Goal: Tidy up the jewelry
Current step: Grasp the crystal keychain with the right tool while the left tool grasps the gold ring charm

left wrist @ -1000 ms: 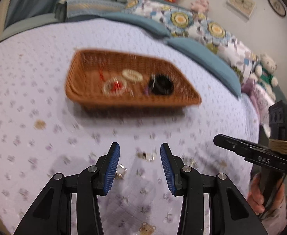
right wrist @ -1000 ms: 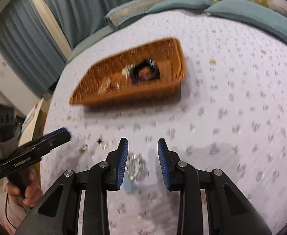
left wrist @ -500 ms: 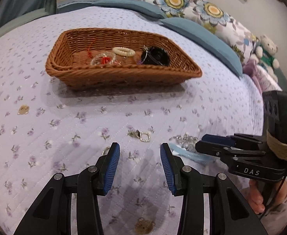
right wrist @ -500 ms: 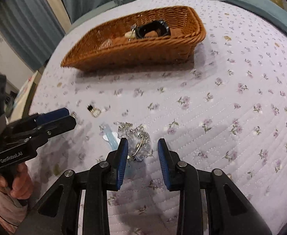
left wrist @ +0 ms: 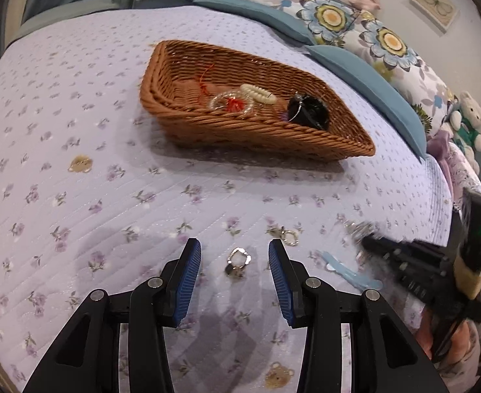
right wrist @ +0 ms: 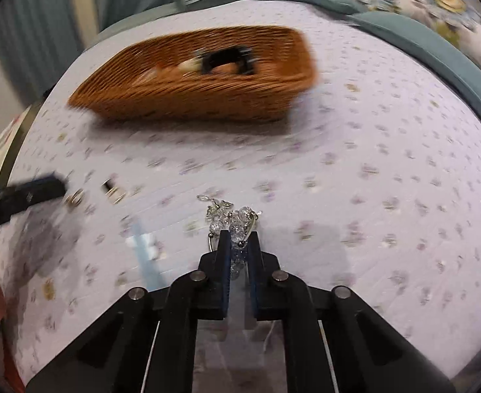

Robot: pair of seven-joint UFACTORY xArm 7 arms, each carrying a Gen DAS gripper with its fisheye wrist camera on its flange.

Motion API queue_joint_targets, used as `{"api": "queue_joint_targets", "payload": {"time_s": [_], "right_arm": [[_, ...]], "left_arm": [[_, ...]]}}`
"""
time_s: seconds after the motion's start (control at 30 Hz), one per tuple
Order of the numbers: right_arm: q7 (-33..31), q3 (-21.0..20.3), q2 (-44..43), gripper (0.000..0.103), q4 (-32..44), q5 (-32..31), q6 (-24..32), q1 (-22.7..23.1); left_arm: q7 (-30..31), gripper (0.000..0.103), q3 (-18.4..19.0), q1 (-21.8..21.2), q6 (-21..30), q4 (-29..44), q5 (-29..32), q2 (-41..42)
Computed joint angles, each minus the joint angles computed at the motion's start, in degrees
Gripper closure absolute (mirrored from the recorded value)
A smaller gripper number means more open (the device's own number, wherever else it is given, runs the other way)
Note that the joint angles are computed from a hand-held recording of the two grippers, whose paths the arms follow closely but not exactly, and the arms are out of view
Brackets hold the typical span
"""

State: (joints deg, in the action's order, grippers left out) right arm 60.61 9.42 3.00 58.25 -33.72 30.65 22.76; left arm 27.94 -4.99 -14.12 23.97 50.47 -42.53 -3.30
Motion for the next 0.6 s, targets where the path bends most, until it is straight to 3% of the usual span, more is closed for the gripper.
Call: {"api": "queue_joint_targets", "payload": {"time_s": [0.07,0.17,0.37,0.6], "right_arm": [[1.10,-0.61,-1.69,0.093,-1.92,0.64,-2.23,-0.89],[0.60,-0.45,-2.10,0.093,-2.67,1.96,-3.59,-1.87],[-0.83,0.02,-1.12,0.093,-1.80,2.98,-3.65,-1.90],[-1.09,-0.08,-0.71,0.093,-1.70,3.10,-3.97,-1.56]], "left_arm": [[-0.78,0.059,0.12,0.29,0.43,-0.01,1.49,-0.07],[3.01,0.059,0.54,0.30,4.53,0.80,-0.28,0.15],[-3.01,0.059,-1.65,-0.58,0.50,-0.19,11.00,1.03],[-7.22,0.062,-2.01,-0.96,-3.63,-0.75,15.96,2.21]]}}
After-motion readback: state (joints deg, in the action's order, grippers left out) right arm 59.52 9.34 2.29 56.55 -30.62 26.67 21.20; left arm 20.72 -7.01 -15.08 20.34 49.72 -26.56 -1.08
